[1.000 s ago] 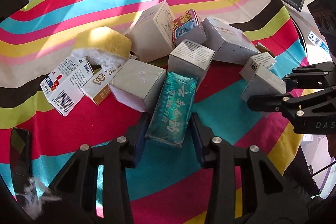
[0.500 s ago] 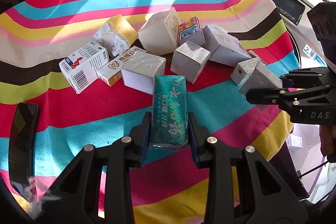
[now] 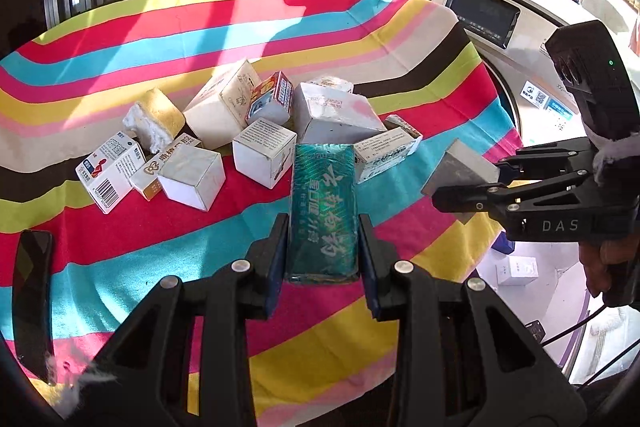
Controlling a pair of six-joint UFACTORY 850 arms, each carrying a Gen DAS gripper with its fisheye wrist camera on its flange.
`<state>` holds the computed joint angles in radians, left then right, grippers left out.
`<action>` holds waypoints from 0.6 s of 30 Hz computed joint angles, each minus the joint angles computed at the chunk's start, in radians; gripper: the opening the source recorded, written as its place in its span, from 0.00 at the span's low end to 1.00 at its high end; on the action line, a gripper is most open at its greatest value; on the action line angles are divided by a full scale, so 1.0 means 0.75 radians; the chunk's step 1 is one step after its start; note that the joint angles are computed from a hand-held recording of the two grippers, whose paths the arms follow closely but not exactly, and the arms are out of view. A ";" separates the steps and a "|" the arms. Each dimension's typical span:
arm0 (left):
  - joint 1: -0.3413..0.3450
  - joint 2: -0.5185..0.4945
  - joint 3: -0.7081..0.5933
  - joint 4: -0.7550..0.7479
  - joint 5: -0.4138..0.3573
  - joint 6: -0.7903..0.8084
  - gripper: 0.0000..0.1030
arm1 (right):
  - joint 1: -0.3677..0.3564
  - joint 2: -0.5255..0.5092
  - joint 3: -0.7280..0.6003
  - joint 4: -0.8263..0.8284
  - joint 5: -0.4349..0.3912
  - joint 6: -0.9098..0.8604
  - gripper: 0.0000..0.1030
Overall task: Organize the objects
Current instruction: 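Carry the white box and teal packet to the bin while both tools open to drop them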
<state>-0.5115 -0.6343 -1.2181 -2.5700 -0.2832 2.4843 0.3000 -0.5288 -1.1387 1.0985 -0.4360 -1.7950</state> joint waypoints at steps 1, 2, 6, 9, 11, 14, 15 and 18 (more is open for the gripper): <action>-0.010 0.001 -0.002 0.066 -0.014 -0.057 0.36 | -0.012 0.008 0.004 -0.016 0.005 0.017 0.34; -0.024 -0.002 -0.008 0.122 -0.024 -0.104 0.36 | -0.024 0.019 0.010 -0.030 0.013 0.039 0.34; -0.078 -0.009 -0.028 0.315 -0.066 -0.240 0.36 | -0.097 0.064 0.046 -0.068 0.056 0.082 0.34; -0.115 -0.029 -0.060 0.545 -0.122 -0.428 0.36 | -0.154 0.093 0.071 -0.107 0.108 0.124 0.34; -0.131 -0.049 -0.086 0.702 -0.167 -0.564 0.36 | -0.193 0.102 0.078 -0.144 0.143 0.174 0.34; -0.140 -0.079 -0.121 0.903 -0.253 -0.758 0.36 | -0.246 0.113 0.093 -0.195 0.196 0.248 0.34; -0.144 -0.088 -0.129 0.942 -0.277 -0.803 0.36 | -0.261 0.114 0.096 -0.225 0.215 0.286 0.34; -0.147 -0.110 -0.145 1.021 -0.334 -0.905 0.36 | -0.301 0.101 0.094 -0.354 0.242 0.436 0.34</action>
<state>-0.6217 -0.7166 -1.3265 -1.8040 -0.5334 1.8058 0.0743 -0.4528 -1.0685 0.8331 -0.2546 -1.4679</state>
